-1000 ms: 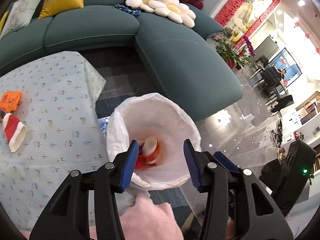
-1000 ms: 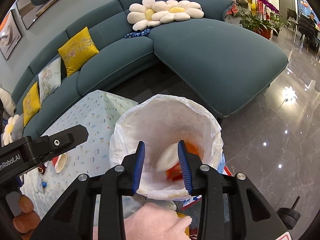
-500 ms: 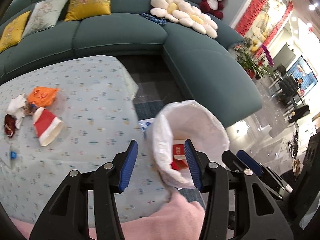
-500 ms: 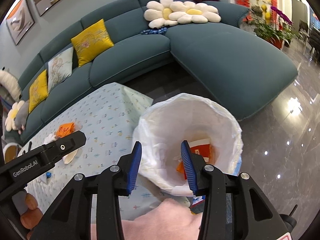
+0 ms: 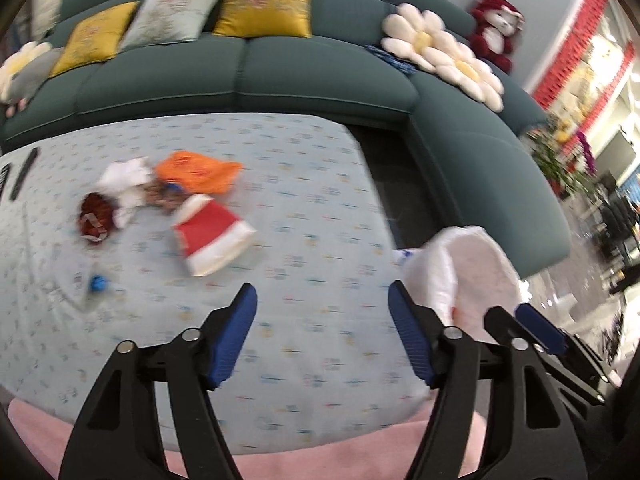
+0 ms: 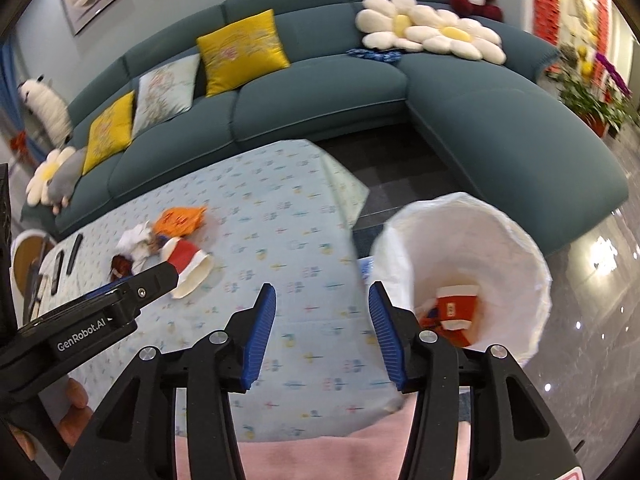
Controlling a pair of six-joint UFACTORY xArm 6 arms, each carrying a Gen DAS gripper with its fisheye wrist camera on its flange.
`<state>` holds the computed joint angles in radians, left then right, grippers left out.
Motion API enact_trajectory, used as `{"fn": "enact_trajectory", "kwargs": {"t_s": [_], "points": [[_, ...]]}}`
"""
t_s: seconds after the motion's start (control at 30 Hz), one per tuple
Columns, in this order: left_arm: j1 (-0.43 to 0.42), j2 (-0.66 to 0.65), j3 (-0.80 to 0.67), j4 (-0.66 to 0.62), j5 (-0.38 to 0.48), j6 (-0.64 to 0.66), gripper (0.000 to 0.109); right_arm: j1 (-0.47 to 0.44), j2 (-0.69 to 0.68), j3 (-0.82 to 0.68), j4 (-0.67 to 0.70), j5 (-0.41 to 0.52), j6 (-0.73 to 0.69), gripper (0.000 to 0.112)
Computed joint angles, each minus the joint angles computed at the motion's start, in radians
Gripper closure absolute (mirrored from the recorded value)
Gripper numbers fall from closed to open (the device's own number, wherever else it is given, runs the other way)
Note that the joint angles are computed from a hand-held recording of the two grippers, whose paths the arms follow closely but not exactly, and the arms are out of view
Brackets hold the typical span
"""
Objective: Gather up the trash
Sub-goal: 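Grasp the blue cap with the right gripper while the left gripper grasps the grey pouch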
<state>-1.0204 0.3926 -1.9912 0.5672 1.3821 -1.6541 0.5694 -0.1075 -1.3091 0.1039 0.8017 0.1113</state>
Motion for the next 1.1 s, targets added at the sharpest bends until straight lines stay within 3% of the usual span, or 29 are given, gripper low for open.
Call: {"fn": "enact_trajectory", "kwargs": {"t_s": [0.37, 0.9, 1.1], "points": [[-0.023, -0.338, 0.48, -0.031, 0.068, -0.189, 0.036, 0.157, 0.063, -0.027, -0.035, 0.009, 0.061, 0.059], [-0.022, -0.824, 1.109, -0.159, -0.004, -0.476, 0.03, 0.357, 0.278, -0.177, 0.009, 0.023, 0.055, 0.059], [0.04, -0.974, 1.272, -0.187, -0.052, -0.466, 0.03, 0.425, 0.438, -0.341, 0.028, 0.057, 0.026, 0.059]]}}
